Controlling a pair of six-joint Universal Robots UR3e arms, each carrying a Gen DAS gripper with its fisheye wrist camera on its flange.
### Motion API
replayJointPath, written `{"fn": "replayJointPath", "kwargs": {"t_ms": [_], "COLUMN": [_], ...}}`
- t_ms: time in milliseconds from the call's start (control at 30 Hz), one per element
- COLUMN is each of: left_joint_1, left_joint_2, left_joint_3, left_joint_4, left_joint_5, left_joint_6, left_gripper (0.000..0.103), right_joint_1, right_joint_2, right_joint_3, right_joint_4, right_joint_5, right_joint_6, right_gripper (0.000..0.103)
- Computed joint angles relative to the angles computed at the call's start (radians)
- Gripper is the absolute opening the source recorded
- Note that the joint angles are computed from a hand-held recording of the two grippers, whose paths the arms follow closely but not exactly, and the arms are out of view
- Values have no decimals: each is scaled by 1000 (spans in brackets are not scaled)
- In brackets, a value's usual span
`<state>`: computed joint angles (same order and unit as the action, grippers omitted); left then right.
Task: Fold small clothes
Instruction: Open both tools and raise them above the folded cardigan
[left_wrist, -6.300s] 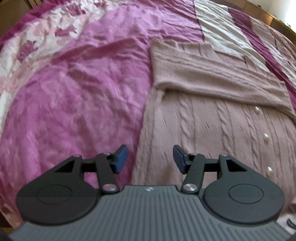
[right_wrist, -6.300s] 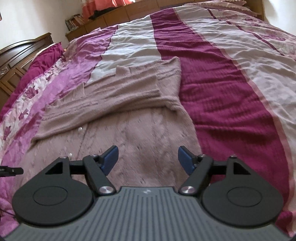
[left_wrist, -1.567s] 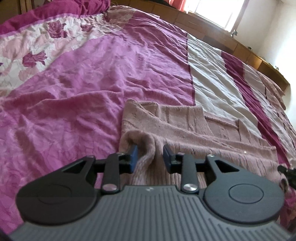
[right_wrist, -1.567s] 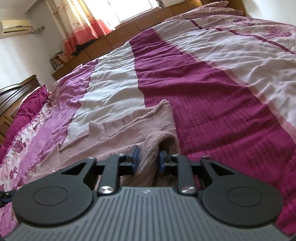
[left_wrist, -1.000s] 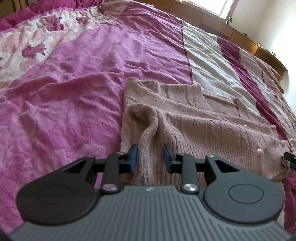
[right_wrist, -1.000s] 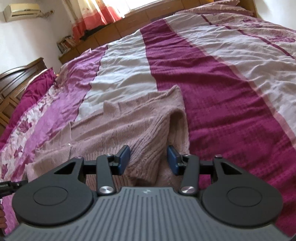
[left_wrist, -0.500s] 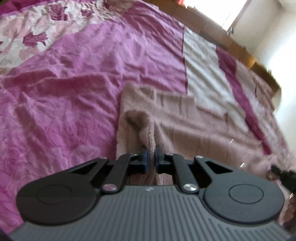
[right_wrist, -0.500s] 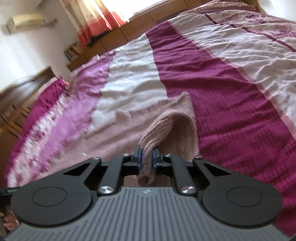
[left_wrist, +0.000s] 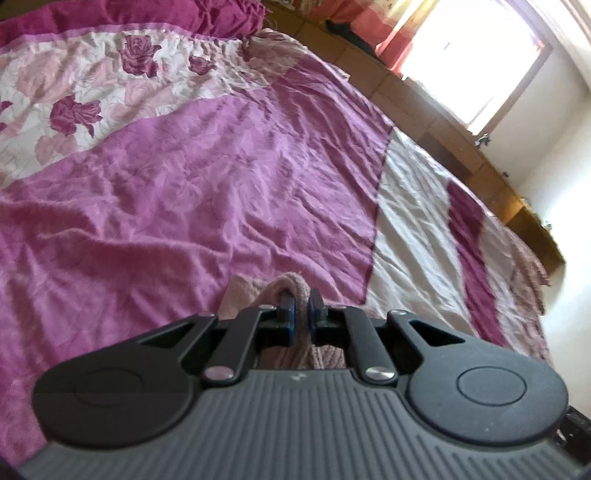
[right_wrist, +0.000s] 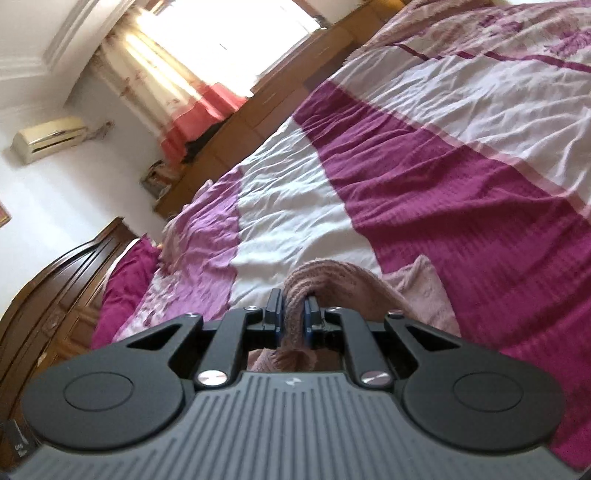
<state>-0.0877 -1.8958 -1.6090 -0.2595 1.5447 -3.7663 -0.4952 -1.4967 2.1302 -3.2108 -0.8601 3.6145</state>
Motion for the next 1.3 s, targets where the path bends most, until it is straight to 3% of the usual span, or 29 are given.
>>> {"fn": "replayJointPath", "kwargs": {"t_ms": [133,267,333,400,467,533,600,867,967,1100,1300], "left_joint_1": [-45,-49,-47,-42,-33,-37,-32,-32,-47,-67,-93], "left_joint_2": [-154,-237,-249,-245,-231,-210,-179,-56,-30,-27,-88], "left_joint_3": [187,258,263,253,225,203,158,19,-17,-31,4], "left_joint_4": [-90,-121,-122,-109,-83,-74,-38,-20,-19,-25,-35], "left_joint_5": [95,115,118,104,89,113,103,18,-12,-45,-9], "left_joint_6": [33,50,56,62,74,88,113,241,303,374,433], "left_gripper": [9,10,11,13,18,33,37,37,37,37,37], "right_joint_1": [90,137,139,143,138,124,107,121,171,219,262], "right_joint_2": [126,210,233,236,236,220,197,85,79,83,112], "right_joint_3": [-97,-144,-149,-132,-106,-82,-63,-20,-24,-23,-4], "right_joint_4": [-23,-25,-24,-51,-105,-127,-122,16,44,59,30], "right_joint_5": [-139,-234,-235,-250,-254,-241,-214,-178,-209,-231,-283], "right_joint_6": [23,40,29,11,2,-6,-41,-270,-355,-385,-365], "right_gripper": [12,15,25,46,56,57,57,57,57,57,57]}}
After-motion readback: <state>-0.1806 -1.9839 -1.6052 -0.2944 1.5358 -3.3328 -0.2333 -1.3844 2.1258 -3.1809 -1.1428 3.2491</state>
